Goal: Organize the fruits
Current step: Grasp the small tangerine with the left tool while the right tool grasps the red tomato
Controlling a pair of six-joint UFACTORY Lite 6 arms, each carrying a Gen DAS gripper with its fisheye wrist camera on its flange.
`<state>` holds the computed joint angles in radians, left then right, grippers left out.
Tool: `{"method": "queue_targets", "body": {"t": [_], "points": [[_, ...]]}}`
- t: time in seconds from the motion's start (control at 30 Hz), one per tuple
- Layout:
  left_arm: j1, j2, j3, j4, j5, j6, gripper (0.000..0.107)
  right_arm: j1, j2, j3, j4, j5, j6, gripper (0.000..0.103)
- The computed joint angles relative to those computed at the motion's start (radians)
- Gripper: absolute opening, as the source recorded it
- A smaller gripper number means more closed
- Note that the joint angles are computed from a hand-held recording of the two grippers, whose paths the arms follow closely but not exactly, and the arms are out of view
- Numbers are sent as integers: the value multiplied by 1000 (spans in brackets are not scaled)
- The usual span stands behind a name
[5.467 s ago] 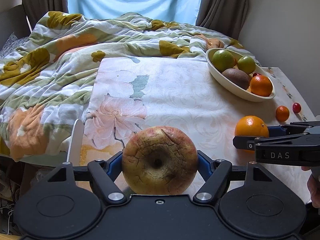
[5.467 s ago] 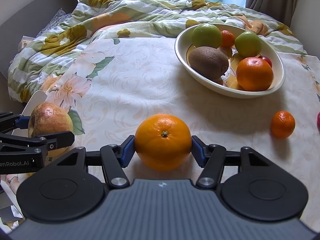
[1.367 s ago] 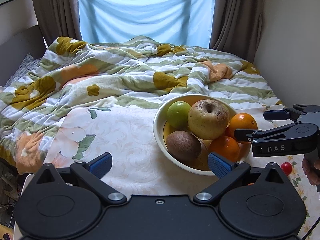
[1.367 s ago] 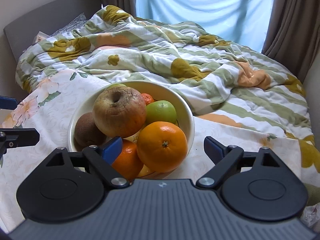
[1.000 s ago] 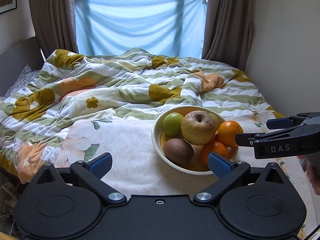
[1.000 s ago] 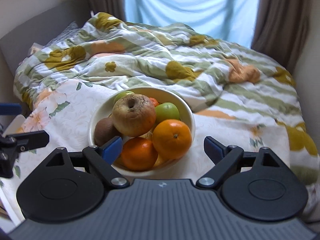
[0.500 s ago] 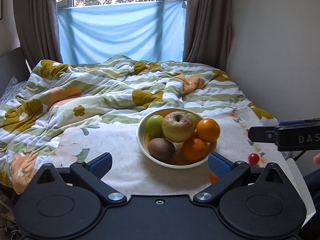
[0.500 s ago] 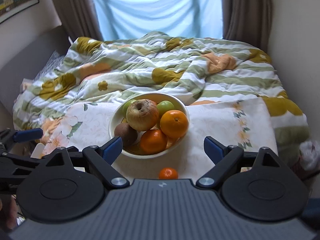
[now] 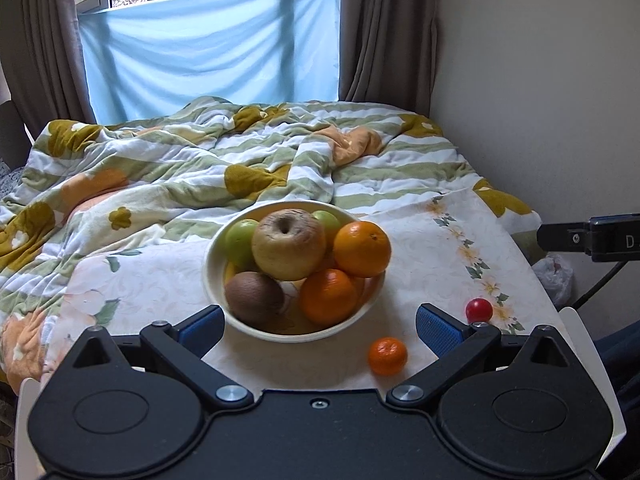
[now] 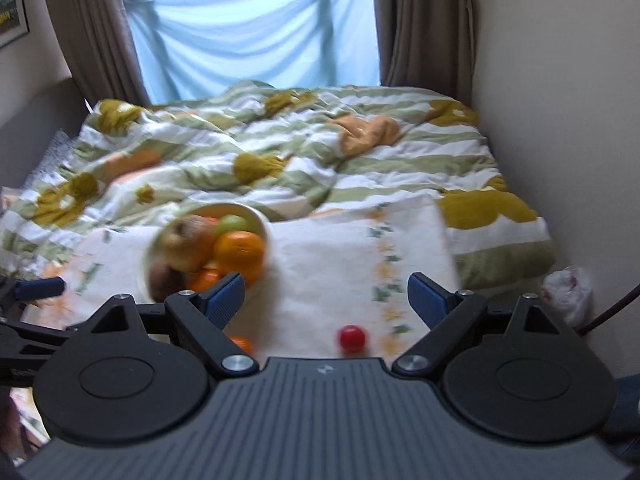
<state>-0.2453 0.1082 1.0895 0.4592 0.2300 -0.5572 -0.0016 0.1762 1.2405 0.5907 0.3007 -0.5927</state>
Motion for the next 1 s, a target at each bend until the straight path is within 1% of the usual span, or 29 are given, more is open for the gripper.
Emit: {"method": "queue_targets", "body": {"t": [0.13,0.2,0.3,0.4,0.5,0.57,0.67,0.8,0.83,1.0], "points": [[-59,117,66,144,16,-209,103,-94,146,102,173,74,-266,103],[-80,173,95,202,26,-288,103,-127,217,153,228,113,-355,103],[-100,242,127,249,28,-368,103,-161,330,246,247,170,-406,103],[-117,303,160,245,33,-387,97,-177,437,349,234,227,-408,103],[-131,356,186,230,36,-389,88,-181,515,427,221,274,-408,101],[-138,383,194,225,32,-401,75,-179,557,470,206,299,-400,101],[-139,411,208,212,28,-413,64,-178,608,522,194,333,-397,100],[-132,437,220,160,14,-394,50,-178,657,572,181,369,-400,95],[-128,440,218,136,4,-377,42,-178,667,582,176,378,-395,94],[-127,439,212,159,-11,-412,41,-174,725,643,146,422,-367,83]]}}
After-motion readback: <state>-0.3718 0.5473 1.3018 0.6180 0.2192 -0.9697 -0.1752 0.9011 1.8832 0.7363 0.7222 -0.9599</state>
